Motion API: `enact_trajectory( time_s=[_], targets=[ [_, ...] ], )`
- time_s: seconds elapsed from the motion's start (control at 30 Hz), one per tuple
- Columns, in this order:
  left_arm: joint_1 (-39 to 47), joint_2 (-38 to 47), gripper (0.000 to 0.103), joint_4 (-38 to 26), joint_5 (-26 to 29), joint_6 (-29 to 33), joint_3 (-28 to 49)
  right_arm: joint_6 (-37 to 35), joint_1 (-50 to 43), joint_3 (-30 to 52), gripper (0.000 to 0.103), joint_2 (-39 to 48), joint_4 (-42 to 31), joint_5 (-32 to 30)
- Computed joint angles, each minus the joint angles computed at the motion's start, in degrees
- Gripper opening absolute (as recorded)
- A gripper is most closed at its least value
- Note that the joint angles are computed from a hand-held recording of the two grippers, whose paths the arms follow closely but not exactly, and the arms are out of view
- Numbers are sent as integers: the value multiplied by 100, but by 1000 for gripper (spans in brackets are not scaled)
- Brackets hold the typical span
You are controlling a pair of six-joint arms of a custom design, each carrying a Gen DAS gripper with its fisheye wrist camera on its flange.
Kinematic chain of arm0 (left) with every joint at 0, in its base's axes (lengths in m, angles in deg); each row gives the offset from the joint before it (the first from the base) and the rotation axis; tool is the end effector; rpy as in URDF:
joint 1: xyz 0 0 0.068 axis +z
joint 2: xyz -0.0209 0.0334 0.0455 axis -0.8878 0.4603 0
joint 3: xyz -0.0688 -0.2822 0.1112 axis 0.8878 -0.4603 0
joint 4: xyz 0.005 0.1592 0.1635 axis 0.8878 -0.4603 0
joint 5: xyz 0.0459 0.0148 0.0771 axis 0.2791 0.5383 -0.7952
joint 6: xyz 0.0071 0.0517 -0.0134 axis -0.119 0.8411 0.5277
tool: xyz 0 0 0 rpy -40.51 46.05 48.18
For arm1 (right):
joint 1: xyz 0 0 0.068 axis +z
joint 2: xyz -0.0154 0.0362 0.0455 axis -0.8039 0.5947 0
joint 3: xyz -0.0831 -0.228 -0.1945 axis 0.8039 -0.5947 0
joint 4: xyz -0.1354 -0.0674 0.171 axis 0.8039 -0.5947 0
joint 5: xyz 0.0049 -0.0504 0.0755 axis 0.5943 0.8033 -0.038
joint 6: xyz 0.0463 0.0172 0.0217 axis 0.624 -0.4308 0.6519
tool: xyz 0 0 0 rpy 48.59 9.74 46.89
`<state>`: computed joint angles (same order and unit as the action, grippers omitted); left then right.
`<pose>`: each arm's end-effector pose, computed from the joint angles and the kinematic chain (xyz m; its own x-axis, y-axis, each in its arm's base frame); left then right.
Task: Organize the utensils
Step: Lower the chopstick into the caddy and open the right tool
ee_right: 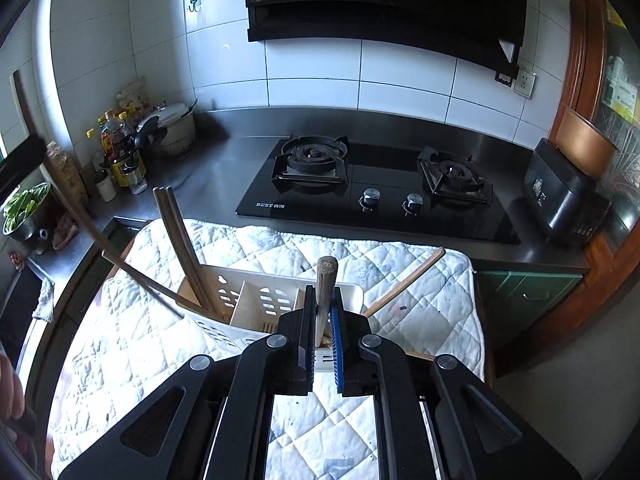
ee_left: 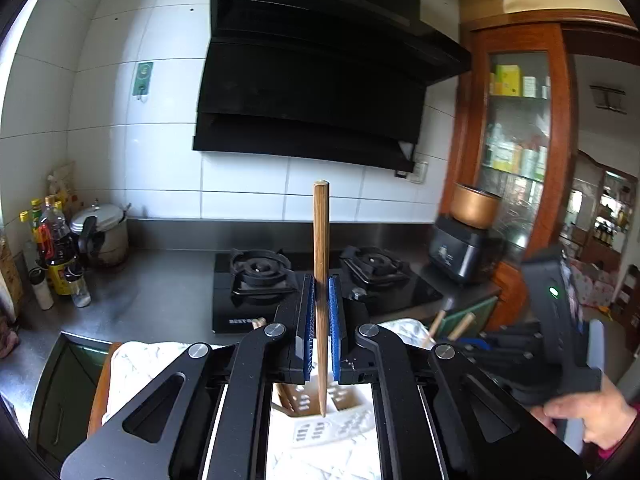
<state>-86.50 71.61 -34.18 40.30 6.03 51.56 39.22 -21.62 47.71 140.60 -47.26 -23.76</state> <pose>0.3006 -0.1405 0.4891 -0.3176 0.0392 -0.9474 0.5339 0.8331 -0.1446 0.2787 0.1553 0.4533 -0.7102 0.0767 -0.6999 0.1069 0.9943 0.0005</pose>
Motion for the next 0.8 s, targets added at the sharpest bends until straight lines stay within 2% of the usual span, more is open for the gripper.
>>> enact_trajectory(
  time_s=[0.2,0.47,0.6,0.67,0.8],
  targets=[
    [64,455,5,110,-44,-249,114,-16,-11,-277,7,-58,182,-49],
    [152,782,5,44,257,-290,-19,-42,79,-325,8,-131,221,94],
    [180,946,6,-134,472,-164,66,-40,205,-370,21,-241,262,221],
    [171,982,6,-163,506,-93,44,-5,278,-448,24,-321,309,246],
    [156,842,9,-55,608,-79,-205,34,508,-623,39,-479,319,478]
  ],
)
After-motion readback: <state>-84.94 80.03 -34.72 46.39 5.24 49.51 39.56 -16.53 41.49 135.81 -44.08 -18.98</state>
